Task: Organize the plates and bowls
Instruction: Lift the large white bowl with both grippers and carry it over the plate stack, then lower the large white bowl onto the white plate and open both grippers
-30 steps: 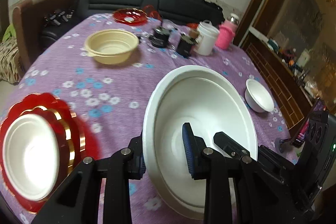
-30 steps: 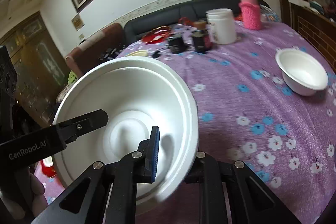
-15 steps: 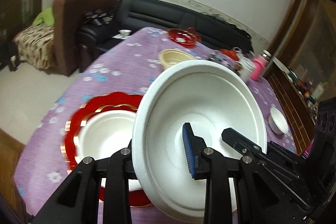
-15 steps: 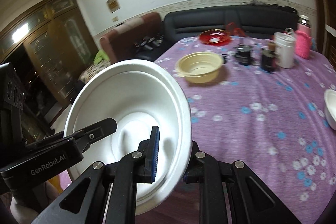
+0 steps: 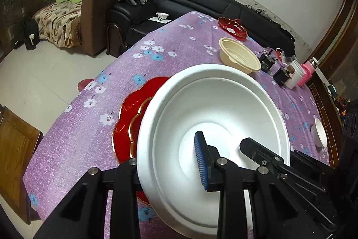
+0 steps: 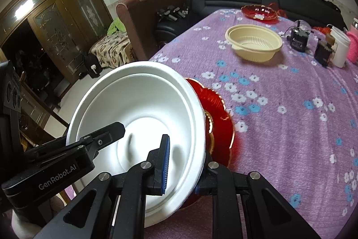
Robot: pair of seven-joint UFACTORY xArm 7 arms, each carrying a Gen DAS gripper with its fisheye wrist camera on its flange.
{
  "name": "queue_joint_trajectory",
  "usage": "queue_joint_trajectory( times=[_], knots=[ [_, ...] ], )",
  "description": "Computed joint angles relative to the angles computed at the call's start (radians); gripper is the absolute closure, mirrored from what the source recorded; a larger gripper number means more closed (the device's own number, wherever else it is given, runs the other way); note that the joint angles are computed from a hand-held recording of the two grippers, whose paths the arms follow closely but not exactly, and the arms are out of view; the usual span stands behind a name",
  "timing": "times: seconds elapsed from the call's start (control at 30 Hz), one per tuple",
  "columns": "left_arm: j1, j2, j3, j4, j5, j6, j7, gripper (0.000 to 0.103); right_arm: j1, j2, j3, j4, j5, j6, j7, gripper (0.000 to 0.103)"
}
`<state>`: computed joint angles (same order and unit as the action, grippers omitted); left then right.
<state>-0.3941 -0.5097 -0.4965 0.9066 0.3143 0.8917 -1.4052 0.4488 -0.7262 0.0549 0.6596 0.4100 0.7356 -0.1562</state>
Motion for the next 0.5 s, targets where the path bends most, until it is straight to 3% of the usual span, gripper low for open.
queue_joint_trajectory(
  times=[0.4,0.5],
  knots=[
    [0.008,-0.046,-0.009,-0.033,0.005,0.002,-0.033,0.048,-0.027,0.048,0.033,-0.001,-0.055,-0.023,0.038,0.083],
    [0.009,-0.071,-0.012,-0.043,0.000,0.004,-0.037,0.044,-0.026,0.043,0.037,-0.005,-0.062,-0.022,0.056,0.069]
  ],
)
